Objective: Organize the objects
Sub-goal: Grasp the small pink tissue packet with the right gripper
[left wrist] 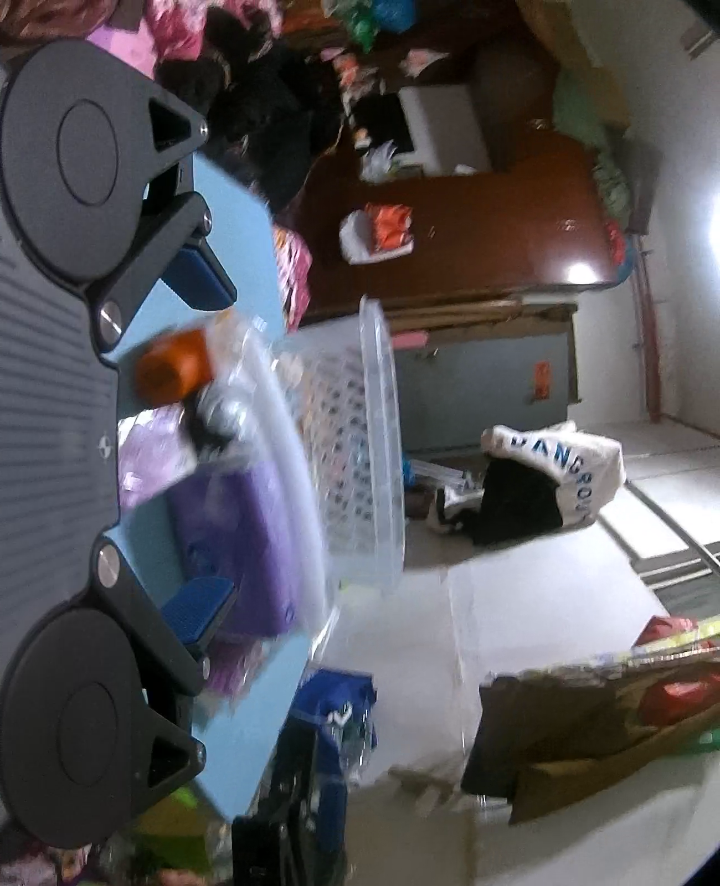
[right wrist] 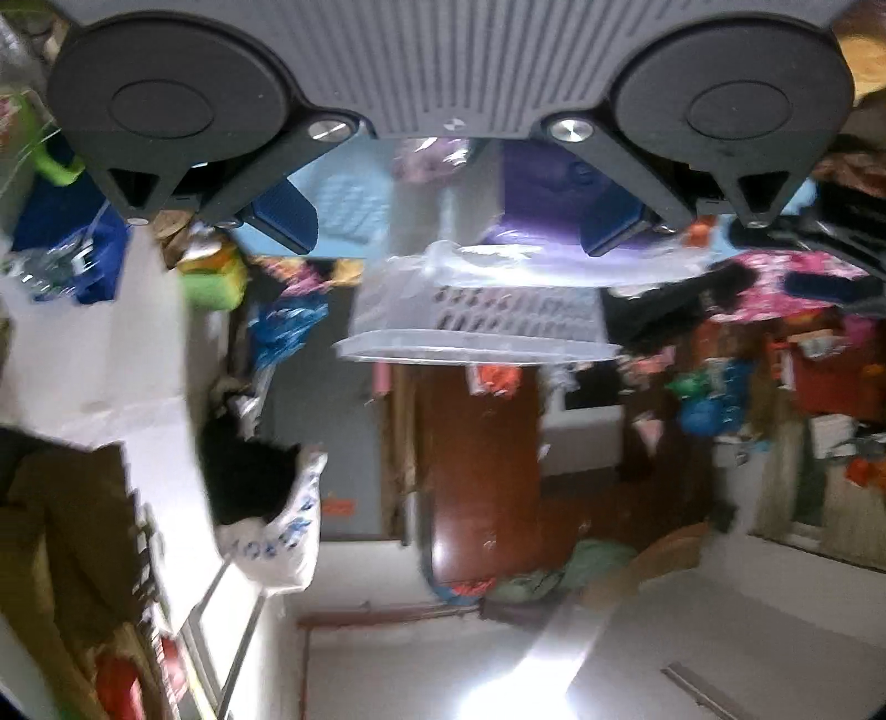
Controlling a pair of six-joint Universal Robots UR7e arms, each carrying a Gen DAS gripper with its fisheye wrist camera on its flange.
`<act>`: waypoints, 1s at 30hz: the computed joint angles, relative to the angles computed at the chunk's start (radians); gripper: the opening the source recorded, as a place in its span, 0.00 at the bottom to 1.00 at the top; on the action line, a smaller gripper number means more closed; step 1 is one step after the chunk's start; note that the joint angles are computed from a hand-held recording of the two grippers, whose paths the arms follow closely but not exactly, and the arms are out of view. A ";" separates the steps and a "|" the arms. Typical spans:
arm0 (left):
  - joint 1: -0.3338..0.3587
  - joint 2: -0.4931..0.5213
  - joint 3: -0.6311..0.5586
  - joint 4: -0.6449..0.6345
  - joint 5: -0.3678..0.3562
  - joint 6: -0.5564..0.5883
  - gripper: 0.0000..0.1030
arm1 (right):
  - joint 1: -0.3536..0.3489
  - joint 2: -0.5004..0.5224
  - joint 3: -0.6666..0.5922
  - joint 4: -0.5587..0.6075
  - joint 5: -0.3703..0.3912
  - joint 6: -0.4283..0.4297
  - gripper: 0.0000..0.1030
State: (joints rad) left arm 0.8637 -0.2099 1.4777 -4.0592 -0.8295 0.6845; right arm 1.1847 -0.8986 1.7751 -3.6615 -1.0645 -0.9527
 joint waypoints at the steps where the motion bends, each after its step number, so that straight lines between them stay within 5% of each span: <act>1: 0.003 0.009 -0.020 -0.017 0.008 0.024 1.00 | 0.005 -0.009 -0.010 0.058 -0.032 0.000 1.00; 3: 0.015 0.022 -0.043 -0.044 0.011 0.050 1.00 | 0.007 -0.030 -0.038 0.201 -0.076 0.022 1.00; 6: 0.051 -0.022 0.013 0.020 -0.084 -0.046 0.98 | -0.017 -0.041 -0.076 0.362 -0.025 0.035 1.00; 14: 0.071 0.012 -0.012 0.077 -0.111 -0.040 0.86 | -0.020 0.005 -0.098 0.351 -0.058 -0.018 0.99; 19: 0.083 0.015 -0.016 0.100 -0.111 -0.069 0.77 | -0.015 0.009 -0.088 0.325 -0.089 -0.045 0.82; 25: 0.088 0.015 -0.017 0.123 -0.121 -0.078 0.55 | -0.012 0.019 -0.096 0.291 -0.101 -0.055 0.72; 30: 0.082 0.032 -0.017 0.072 -0.117 -0.031 0.51 | -0.011 0.023 -0.110 0.288 -0.101 -0.044 0.56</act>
State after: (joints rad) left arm 0.9456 -0.1774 1.4602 -3.9875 -0.9461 0.6533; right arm 1.1738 -0.8753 1.6655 -3.3736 -1.1659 -0.9964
